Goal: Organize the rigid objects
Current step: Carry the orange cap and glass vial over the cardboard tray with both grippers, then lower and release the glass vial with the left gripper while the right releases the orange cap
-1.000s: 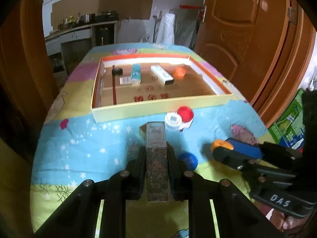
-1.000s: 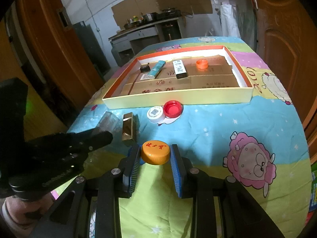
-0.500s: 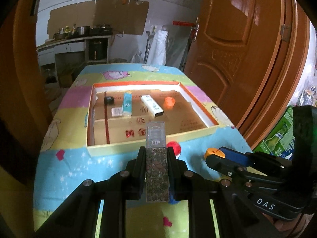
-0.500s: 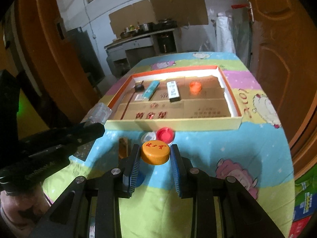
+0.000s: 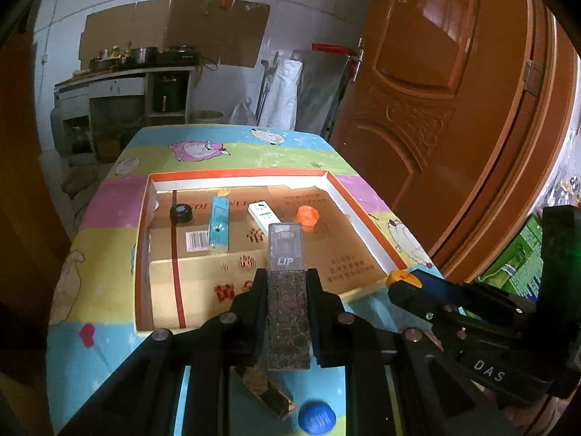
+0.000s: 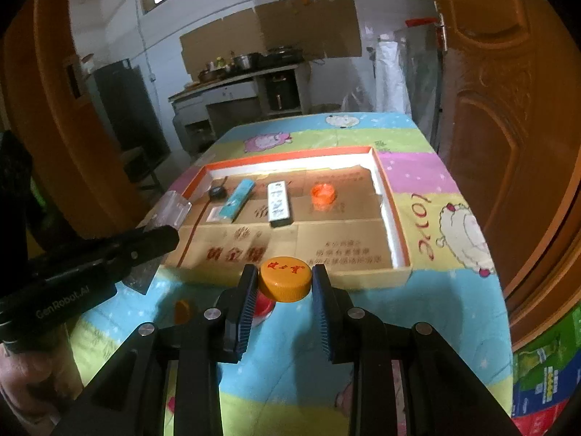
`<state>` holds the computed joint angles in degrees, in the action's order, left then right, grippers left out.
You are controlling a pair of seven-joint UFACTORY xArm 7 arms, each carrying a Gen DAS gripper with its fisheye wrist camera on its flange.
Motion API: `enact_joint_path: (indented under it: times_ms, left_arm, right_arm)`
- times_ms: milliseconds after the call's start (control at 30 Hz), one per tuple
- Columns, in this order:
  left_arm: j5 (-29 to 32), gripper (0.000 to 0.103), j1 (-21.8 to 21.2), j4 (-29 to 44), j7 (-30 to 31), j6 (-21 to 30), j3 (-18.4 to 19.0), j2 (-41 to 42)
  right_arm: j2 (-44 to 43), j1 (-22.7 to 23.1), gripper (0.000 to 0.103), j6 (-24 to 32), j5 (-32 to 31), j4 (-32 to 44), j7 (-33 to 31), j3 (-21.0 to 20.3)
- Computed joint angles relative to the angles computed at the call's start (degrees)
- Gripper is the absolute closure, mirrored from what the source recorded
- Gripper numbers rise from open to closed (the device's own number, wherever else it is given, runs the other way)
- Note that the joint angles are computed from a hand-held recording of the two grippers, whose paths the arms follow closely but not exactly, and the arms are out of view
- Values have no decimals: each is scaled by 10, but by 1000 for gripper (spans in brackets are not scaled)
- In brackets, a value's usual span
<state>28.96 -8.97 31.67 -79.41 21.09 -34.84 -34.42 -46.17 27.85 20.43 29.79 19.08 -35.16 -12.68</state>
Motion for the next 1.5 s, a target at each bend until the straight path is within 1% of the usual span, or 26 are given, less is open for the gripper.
enact_joint_path:
  times_ms: [200,400,533,667,800,933,1167,1500]
  left_arm:
    - [26,83,46,13,-9,-38,-2,40]
    - [57,83,81,31,-29,-54,-8,80]
    - [88,83,99,45,-56,-65,-9,113]
    - [126,83,104,56,-88,-69,-3,139]
    - [158,83,91,70,-112,-55,15,168]
    - [179,83,68,81,-126,-36,38,192]
    - [205,83,22,94,-138,-17,82,218]
    - [235,83,-43,108,-150,2,146,245]
  right_arm:
    - [64,35,72,-38,23,38,-26,-28]
    - [122,70,72,-62,66,73,-65,-52]
    - [161,91,72,-76,108,98,-103,-67]
    - [190,100,72,-79,158,119,-145,-73]
    - [224,106,72,-85,212,140,-194,-73]
    - [257,97,72,-77,258,159,-232,-67]
    - [293,65,72,-60,314,177,-276,-38]
    - [323,6,72,-45,365,193,-315,17]
